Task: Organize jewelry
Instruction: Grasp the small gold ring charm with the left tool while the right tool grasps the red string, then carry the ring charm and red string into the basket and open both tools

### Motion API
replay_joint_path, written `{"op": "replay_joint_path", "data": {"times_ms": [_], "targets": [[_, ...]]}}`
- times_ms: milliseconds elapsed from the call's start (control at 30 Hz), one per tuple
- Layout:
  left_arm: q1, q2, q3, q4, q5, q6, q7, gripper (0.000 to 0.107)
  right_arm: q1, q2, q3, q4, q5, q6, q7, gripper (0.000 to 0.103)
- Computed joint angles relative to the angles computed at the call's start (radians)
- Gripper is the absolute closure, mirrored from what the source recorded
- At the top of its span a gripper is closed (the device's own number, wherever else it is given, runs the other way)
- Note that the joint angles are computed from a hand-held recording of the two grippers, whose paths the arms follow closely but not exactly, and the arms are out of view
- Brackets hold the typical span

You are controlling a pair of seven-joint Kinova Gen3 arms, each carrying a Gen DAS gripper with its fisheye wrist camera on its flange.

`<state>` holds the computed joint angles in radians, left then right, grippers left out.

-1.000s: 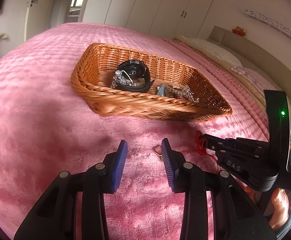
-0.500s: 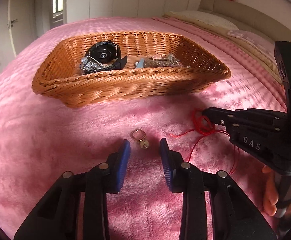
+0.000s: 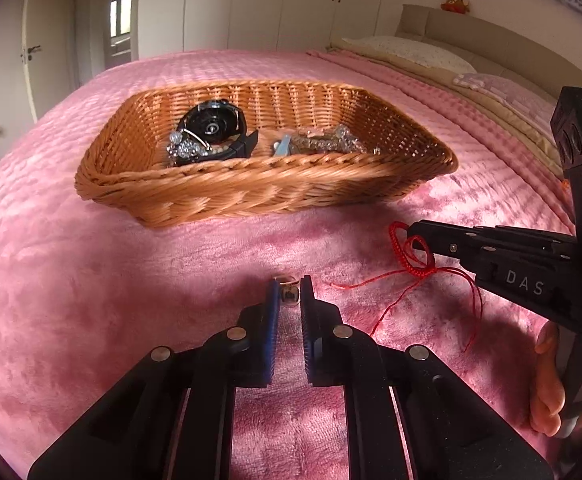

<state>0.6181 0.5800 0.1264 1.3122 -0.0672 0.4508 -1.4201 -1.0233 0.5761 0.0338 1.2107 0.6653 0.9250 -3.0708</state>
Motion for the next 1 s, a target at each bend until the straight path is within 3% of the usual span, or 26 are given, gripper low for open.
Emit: {"op": "replay_joint_path", "data": {"times_ms": [167,300,400,633,767,1000], "targets": [[-0.143,-0.024,0.149,0.041,0.118,-0.025,-0.133,0.099,0.043,-0.039,-0.029,0.046,-0.048,-0.084,0.006,0.099],[-0.226,-0.067,0.219,0.097,0.224,-0.065,-0.235,0.099,0.018,-0.061,-0.021,0.046,-0.039,-0.067,0.006,0.099],[-0.180,-0.108,0.155,0.111,0.220,-0.085,-0.216,0.099,0.014,-0.075,-0.033,0.026,-0.041,-0.040,0.021,0.099],[-0.143,-0.136,0.109,0.044,0.190,-0.080,-0.200,0.099,-0.003,-0.074,-0.029,-0.117,-0.005,0.109,0.102,0.099],[-0.129,-0.097,0.097,-0.070,0.169,-0.047,-0.201,0.099,0.008,-0.049,-0.012,-0.228,0.017,0.187,0.177,0.099],[-0.123,0.038,0.098,-0.285,0.178,-0.013,-0.207,0.099,0.091,0.045,0.027,-0.402,-0.027,0.206,0.297,0.099]]}}
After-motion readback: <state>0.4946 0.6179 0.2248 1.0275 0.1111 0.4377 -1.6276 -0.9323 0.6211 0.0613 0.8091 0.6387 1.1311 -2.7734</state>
